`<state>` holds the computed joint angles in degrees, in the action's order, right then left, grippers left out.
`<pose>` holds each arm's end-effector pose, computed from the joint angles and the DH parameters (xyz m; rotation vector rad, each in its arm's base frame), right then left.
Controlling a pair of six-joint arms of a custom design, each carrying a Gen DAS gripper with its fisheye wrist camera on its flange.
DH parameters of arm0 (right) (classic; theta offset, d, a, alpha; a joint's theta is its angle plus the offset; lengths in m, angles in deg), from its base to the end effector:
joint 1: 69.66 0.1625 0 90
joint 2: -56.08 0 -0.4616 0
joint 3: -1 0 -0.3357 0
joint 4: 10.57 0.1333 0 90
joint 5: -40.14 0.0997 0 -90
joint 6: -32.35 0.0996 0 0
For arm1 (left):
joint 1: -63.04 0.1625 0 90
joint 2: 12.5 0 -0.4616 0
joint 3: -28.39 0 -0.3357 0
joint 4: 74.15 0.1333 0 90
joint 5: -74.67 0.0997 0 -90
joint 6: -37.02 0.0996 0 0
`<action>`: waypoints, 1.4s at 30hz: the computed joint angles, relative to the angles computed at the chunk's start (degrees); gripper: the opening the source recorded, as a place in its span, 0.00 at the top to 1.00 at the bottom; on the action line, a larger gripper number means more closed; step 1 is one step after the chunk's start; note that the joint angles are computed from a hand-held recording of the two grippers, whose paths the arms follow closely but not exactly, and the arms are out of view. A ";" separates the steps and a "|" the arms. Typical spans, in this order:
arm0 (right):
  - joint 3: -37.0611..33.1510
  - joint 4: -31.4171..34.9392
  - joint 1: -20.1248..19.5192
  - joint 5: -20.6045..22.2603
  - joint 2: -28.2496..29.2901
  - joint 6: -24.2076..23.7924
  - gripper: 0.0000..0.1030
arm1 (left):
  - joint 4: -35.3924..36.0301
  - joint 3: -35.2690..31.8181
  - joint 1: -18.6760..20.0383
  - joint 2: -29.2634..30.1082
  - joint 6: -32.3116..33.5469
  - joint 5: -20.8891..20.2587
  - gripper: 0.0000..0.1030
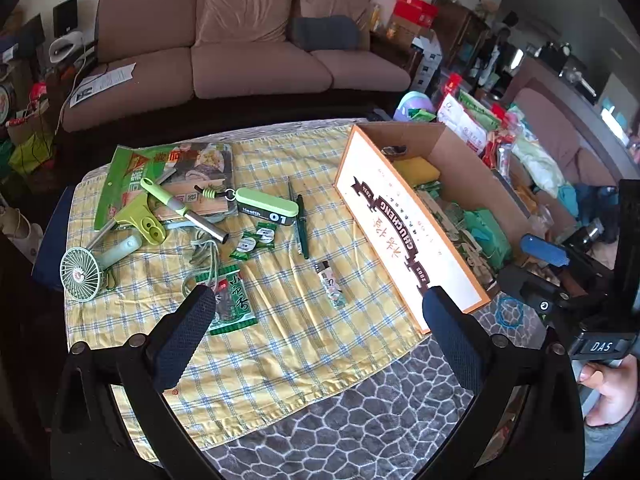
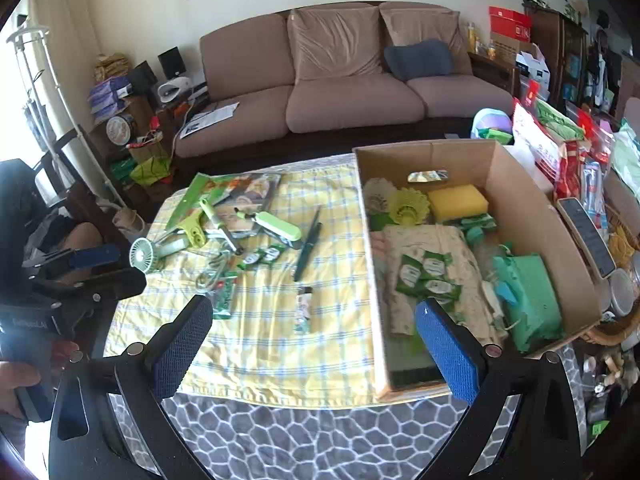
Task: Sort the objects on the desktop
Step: 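Move both open grippers back over the tablecloth, then grasp a green Centrum packet with the left gripper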
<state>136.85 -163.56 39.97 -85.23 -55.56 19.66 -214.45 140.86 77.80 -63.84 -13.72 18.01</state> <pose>0.1601 -0.2238 0.4530 0.4137 -2.4057 0.8990 -0.4672 -0.3176 0.1285 0.6361 2.5750 -0.5932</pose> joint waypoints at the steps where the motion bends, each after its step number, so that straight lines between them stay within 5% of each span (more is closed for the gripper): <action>1: 0.24 -0.55 0.43 0.29 0.84 0.44 0.00 | -0.15 0.77 0.28 -0.67 -0.20 0.21 0.00; 5: 1.21 -1.63 -0.22 4.11 3.65 0.71 0.00 | -0.84 4.30 2.72 -3.40 -1.29 1.34 0.00; 10: 4.57 -10.47 -2.26 7.26 10.31 -2.84 0.01 | -4.34 8.43 7.62 -4.62 -0.64 1.06 0.00; 15: 7.71 -20.09 -7.78 11.94 16.38 -5.29 0.10 | -11.86 9.76 12.96 -0.34 6.68 -1.21 0.00; 21: 10.04 -26.68 -14.76 18.19 17.82 -9.13 0.19 | -18.09 5.06 18.57 8.94 15.14 -3.74 0.09; 27: 9.37 -25.30 -21.32 24.51 17.06 -11.57 0.19 | -14.66 -3.75 22.99 16.30 19.89 -5.78 0.20; 35: 8.77 -23.46 -24.89 28.81 16.77 -14.42 0.19 | -10.90 -8.99 25.56 19.84 23.45 -7.52 0.27; 38: 8.88 -23.23 -25.34 29.76 17.16 -14.99 0.19 | -10.92 -9.40 26.01 19.93 24.85 -7.73 0.37; 42: 9.38 -23.84 -25.78 30.27 17.76 -15.19 0.19 | -9.81 -9.52 26.11 19.79 25.39 -6.16 0.75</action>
